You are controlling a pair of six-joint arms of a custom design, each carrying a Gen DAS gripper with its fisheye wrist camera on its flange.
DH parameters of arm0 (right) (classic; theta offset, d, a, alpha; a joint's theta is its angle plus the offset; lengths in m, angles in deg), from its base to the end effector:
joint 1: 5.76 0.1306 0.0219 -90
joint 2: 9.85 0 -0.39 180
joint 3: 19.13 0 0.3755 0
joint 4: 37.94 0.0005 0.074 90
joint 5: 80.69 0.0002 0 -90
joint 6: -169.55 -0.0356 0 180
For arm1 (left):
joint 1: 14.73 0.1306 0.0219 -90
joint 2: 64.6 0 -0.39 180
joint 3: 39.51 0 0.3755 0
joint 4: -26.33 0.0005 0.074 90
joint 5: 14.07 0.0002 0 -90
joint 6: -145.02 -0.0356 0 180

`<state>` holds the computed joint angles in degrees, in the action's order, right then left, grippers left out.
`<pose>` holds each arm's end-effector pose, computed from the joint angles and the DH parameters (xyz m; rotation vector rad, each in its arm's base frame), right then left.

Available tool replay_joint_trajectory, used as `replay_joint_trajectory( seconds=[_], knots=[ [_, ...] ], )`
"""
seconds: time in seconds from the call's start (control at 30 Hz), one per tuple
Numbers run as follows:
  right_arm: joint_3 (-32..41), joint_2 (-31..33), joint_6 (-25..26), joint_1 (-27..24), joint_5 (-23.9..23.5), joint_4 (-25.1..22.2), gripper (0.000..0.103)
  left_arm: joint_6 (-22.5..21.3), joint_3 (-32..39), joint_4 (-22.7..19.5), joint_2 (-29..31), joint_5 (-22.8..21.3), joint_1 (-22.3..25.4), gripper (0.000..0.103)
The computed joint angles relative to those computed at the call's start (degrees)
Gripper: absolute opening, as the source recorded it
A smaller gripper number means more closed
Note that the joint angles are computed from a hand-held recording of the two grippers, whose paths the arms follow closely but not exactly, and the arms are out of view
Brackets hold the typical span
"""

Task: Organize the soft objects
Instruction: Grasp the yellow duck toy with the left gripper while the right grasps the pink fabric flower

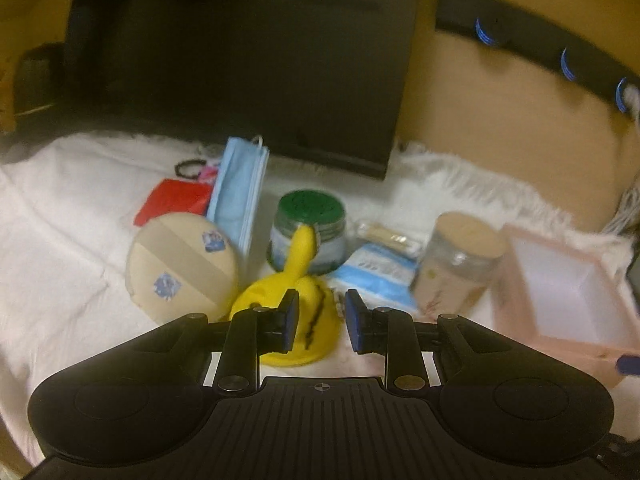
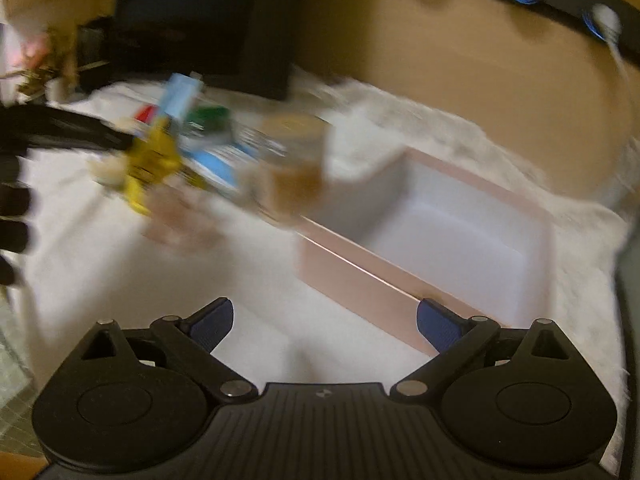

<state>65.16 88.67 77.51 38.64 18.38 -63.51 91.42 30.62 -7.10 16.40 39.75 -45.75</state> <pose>0.3811 0.3646 0.3540 -0.7402 2.1433 0.2533 0.3560 -0.1901 0.3731 -0.3966 2.1343 0.0814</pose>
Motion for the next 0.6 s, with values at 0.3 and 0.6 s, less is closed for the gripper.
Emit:
replay_joint_trajectory(
  seconds=[0.3,0.6],
  knots=[
    [10.32,10.06,-1.49,5.51,2.02,-0.41,0.099,-10.31,-3.13,5.51,0.89,12.77,7.43,0.033],
    [28.29,23.48,-1.66,7.38,0.04,-11.18,0.029,-15.15,-7.55,11.22,-2.34,20.68,11.17,0.026]
  ],
)
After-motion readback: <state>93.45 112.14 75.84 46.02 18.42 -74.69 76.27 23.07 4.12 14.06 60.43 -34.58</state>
